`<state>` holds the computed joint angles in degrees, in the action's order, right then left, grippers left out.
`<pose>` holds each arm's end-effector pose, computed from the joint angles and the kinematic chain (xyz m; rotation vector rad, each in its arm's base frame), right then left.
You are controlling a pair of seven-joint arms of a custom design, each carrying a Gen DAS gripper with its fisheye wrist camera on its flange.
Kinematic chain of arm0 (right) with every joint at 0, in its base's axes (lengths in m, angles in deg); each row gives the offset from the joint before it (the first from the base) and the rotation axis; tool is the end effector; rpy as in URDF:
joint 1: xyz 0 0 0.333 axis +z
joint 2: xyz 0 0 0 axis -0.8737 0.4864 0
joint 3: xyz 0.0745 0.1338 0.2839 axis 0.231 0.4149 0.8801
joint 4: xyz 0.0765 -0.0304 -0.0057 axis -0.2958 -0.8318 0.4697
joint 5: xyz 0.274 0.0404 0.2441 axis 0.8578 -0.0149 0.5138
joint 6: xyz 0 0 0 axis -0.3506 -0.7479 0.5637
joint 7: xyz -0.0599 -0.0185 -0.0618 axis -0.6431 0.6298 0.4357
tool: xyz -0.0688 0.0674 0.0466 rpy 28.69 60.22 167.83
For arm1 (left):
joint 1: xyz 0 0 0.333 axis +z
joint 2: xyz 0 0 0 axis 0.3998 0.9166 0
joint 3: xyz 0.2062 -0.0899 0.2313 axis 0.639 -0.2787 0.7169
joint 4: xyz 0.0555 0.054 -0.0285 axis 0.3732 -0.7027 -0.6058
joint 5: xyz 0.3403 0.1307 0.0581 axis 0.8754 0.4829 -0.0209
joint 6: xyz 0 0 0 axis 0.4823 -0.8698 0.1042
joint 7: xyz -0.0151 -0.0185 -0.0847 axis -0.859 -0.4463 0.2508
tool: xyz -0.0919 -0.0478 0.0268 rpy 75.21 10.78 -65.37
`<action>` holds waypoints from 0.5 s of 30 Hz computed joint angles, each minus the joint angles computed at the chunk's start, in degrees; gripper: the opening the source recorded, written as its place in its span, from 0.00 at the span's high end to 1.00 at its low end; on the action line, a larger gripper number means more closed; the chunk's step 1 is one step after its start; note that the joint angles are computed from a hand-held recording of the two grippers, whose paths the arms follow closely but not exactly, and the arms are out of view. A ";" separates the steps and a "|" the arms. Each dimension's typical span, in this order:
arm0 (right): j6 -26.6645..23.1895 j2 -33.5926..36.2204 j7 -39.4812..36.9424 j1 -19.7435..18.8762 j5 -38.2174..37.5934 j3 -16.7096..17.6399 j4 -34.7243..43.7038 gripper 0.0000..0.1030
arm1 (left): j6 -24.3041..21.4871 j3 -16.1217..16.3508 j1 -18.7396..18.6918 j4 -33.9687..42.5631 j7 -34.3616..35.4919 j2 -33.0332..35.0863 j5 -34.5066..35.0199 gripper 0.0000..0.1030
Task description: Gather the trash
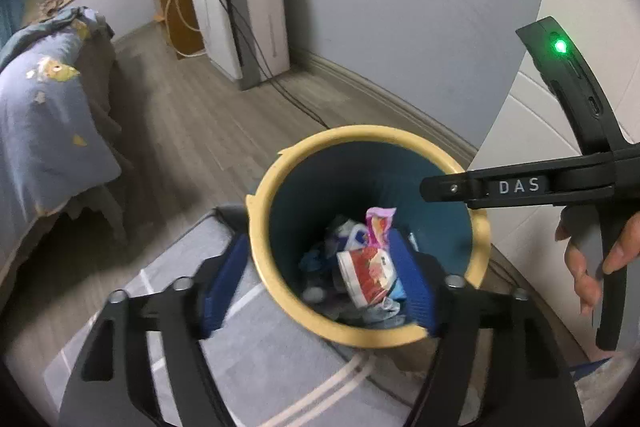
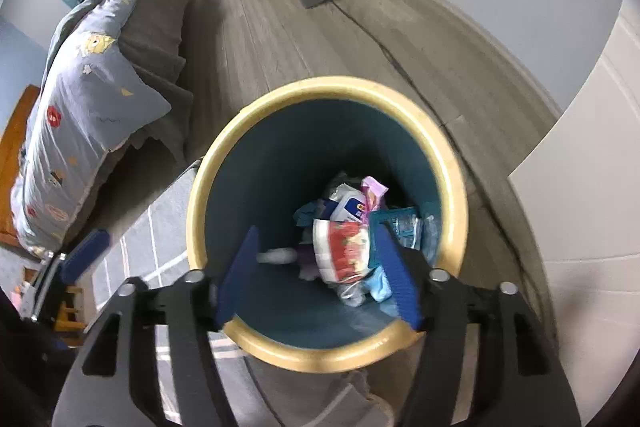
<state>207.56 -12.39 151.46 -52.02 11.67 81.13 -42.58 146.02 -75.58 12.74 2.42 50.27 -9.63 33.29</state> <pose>0.6569 0.0983 0.5337 -1.2898 2.3132 -0.1844 0.6986 -0.2702 0.5565 -0.9519 2.5605 -0.8959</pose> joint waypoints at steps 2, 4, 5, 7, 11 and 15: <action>-1.92 -1.68 0.61 1.33 -4.21 -0.61 -0.48 0.25 | 1.35 -0.66 1.15 -3.32 0.69 -2.56 -1.51 0.19; -4.65 -2.66 0.57 2.20 -7.74 -0.77 -0.20 0.18 | 2.09 -0.58 1.79 -6.26 0.07 -5.07 -2.53 0.07; -5.73 -3.95 0.41 2.70 -9.56 -0.70 -0.94 0.14 | 2.00 -0.58 2.14 -7.31 -0.34 -6.06 -3.15 0.07; -6.20 -6.09 0.83 2.99 -11.16 -0.46 -2.76 0.07 | 1.12 -0.54 2.85 -9.85 -0.65 -8.48 -4.16 0.07; -4.56 -12.41 4.96 3.68 -14.19 0.59 -8.86 0.06 | 3.63 0.70 3.00 -16.16 -1.26 -13.52 -3.62 0.06; -6.68 -15.80 9.31 4.21 -18.14 2.07 -11.27 0.06 | 3.38 1.46 3.74 -20.20 -2.85 -17.23 -4.27 0.05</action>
<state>200.88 -28.20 160.77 -47.81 -6.47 83.19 -53.85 149.40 -74.12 16.49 -17.78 47.42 -26.86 29.02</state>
